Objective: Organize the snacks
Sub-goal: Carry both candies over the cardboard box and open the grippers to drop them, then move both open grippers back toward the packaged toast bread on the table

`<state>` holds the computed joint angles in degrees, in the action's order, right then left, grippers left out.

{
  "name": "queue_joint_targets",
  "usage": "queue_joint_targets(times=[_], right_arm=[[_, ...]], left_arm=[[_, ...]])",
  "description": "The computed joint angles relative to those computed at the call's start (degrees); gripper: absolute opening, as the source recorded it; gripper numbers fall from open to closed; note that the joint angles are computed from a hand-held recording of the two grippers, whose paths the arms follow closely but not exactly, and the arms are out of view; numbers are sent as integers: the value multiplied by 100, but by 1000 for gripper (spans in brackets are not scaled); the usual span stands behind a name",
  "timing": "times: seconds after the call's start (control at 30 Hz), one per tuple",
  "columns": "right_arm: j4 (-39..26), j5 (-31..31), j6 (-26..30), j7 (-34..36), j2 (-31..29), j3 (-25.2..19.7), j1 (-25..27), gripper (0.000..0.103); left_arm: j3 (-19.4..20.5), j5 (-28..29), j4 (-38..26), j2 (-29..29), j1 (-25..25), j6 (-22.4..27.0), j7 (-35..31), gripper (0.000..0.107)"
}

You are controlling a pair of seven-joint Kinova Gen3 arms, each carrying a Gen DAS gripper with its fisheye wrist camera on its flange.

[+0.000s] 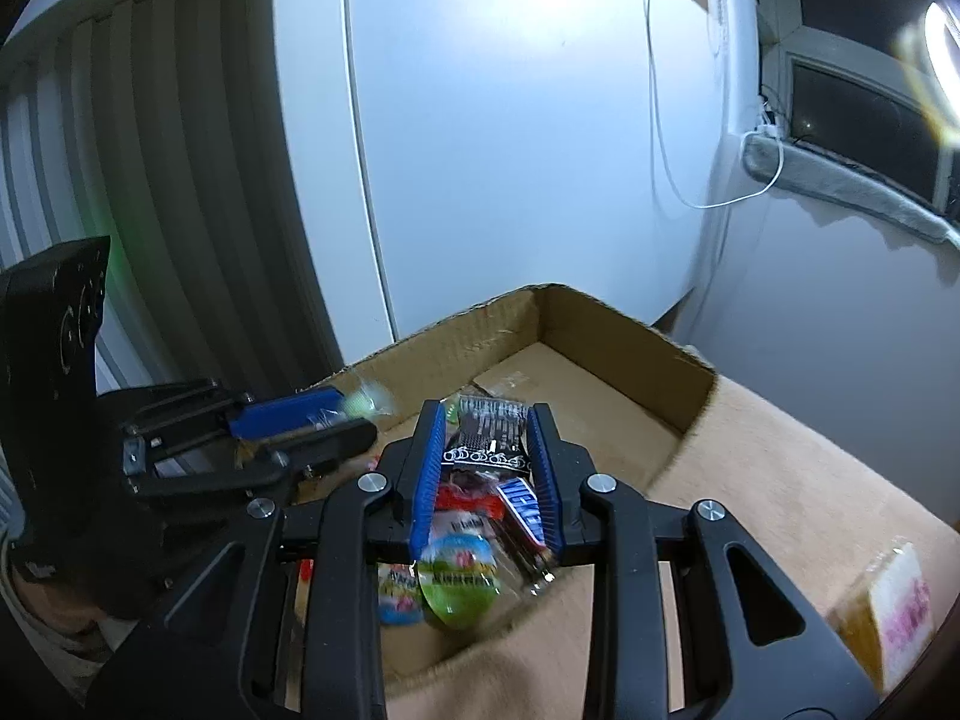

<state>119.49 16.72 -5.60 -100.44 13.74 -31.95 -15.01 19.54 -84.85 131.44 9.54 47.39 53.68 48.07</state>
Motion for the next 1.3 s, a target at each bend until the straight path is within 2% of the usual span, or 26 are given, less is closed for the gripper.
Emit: queue_joint_targets(times=[0.03,0.07,0.2,0.33,0.4,0.5,0.57,0.67,0.73,0.83,0.93,1.03,1.3], right_arm=[[-43,-26,32,39,66,-32,8,43],[-14,-145,-29,147,78,41,-59,47],[166,-325,-156,177,-17,729,-676,47],[406,-398,-291,130,-166,866,-747,47],[520,-385,-405,57,-259,908,-757,47],[684,-430,-594,7,-403,1101,-911,60],[842,-715,-820,192,-517,1413,-1215,73],[1056,-1116,-1103,420,-673,1685,-1479,85],[1129,-1221,-1170,432,-753,1736,-1517,86],[1246,-1383,-1258,422,-875,1782,-1540,96],[1413,-1521,-1405,400,-1042,1829,-1519,96],[1486,-1555,-1297,354,-1224,1872,-1449,96],[1827,-1102,-1332,-106,-1556,2040,-1196,96]], left_arm=[[-10,-3,-2,24,-19,-34,-1,25],[-17,58,-31,53,-30,-40,-41,29],[-59,135,-67,106,-23,-65,-62,37],[-45,145,-23,83,52,39,21,55],[-23,200,-26,64,89,105,-2,57],[1,263,-27,43,135,185,-21,64],[31,324,-41,40,206,322,7,73],[51,448,-104,40,264,460,-68,82],[57,541,-158,35,293,524,-155,83],[52,661,-252,36,324,588,-268,87],[41,826,-368,42,337,628,-429,88],[19,996,-525,133,393,734,-617,103],[-40,1175,-868,278,629,980,-923,103]])
